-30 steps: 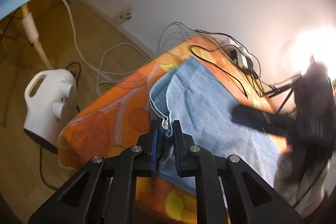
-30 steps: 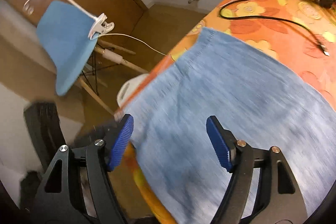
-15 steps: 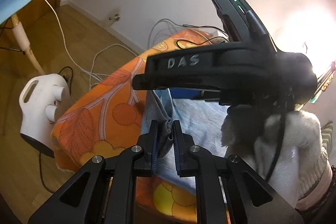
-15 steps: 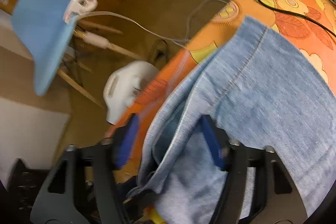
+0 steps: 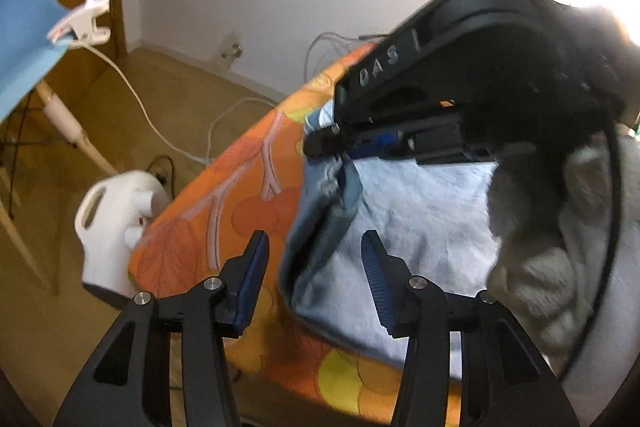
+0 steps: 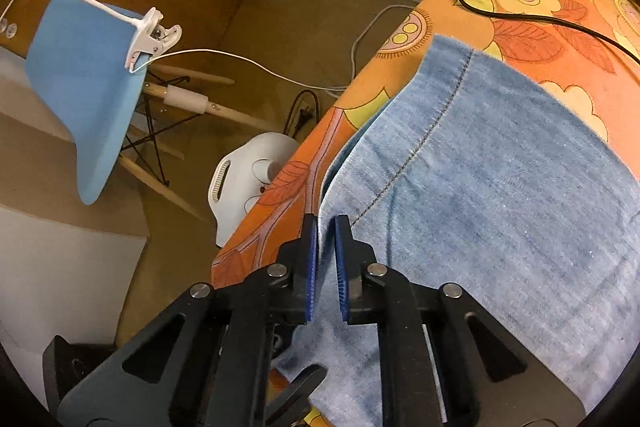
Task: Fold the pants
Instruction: 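Lift the gripped hem upward with both tools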
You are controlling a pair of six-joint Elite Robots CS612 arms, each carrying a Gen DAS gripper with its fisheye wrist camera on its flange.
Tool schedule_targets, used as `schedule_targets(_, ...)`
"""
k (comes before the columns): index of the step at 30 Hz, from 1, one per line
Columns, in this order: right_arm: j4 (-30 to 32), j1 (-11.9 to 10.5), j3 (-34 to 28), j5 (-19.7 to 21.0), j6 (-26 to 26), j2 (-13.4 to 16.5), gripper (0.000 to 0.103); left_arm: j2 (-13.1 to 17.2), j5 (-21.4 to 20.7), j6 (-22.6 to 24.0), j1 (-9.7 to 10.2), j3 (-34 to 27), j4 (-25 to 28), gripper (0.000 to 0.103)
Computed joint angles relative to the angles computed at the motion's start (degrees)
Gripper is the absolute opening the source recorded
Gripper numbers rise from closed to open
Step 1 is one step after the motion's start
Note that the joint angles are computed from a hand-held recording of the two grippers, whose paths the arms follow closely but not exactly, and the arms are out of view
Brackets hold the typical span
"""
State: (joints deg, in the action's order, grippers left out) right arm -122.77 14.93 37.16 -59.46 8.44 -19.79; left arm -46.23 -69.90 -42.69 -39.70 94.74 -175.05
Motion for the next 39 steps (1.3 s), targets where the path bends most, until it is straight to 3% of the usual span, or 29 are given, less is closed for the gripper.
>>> schedule_targets(1, -0.1, -0.1, 0.1, 0.3, 0.1, -0.1, 0.01, 0.2, 0.2, -0.2, 0.13, 0.0, -0.6, 0.046)
schedule_targets(3, -0.3, -0.4, 0.6, 1.5, 0.4, -0.3, 0.01, 0.6, -1.8, -0.8, 0.73, 0.1, -2.4, 0.011)
schedule_targets(6, -0.2, -0.9, 1.6, 1.9, -1.0, -0.9, 0.011, 0.9, -2.9, -0.2, 1.05, 0.6, -4.4, 0.011)
schedule_targets(8, 0.4, -1.1, 1.1, 1.0, -0.6, -0.8, 0.032, 1.0, -2.6, 0.5, 0.82, 0.8, -5.9, 0.011)
schedule_targets(9, 0.3, -1.1, 0.7, -0.1, 0.2, -0.7, 0.051, 1.0, -2.5, 1.1, 0.64, 1.0, -6.6, 0.011)
schedule_targets(10, -0.6, -1.2, 0.8, -1.1, 1.0, -0.7, 0.057, 0.9, -2.5, 1.8, 0.42, 1.0, -7.4, 0.011)
schedule_targets(19, 4.9, -1.2, -7.1, -3.1, -0.6, 2.5, 0.057, 0.9, -3.0, 8.9, -1.64, 0.1, -9.7, 0.011)
schedule_targets(24, 9.8, -0.5, -11.6, -9.1, -3.4, 4.5, 0.057, 0.9, -3.4, 10.5, -1.93, -0.1, -9.8, 0.011)
schedule_targets(26, 10.3, -0.5, -11.6, -10.1, -4.1, 4.6, 0.044, 0.8, -3.7, 10.5, -1.94, 0.1, -9.9, 0.011)
schedule_targets(28, 10.1, -1.0, -10.3, -9.0, -4.3, 4.0, 0.018, 0.9, -4.3, 10.2, -1.53, 0.1, -10.2, 0.011)
schedule_targets(31, 5.9, -1.7, -5.5, -8.6, -4.3, 1.6, 0.012, 0.8, -4.9, 9.9, -1.52, 0.1, -11.0, 0.011)
schedule_targets(39, -4.2, -3.4, 5.8, -8.5, -3.5, -5.4, 0.01, -0.1, -5.6, 11.2, -3.09, -0.3, -14.1, 0.011)
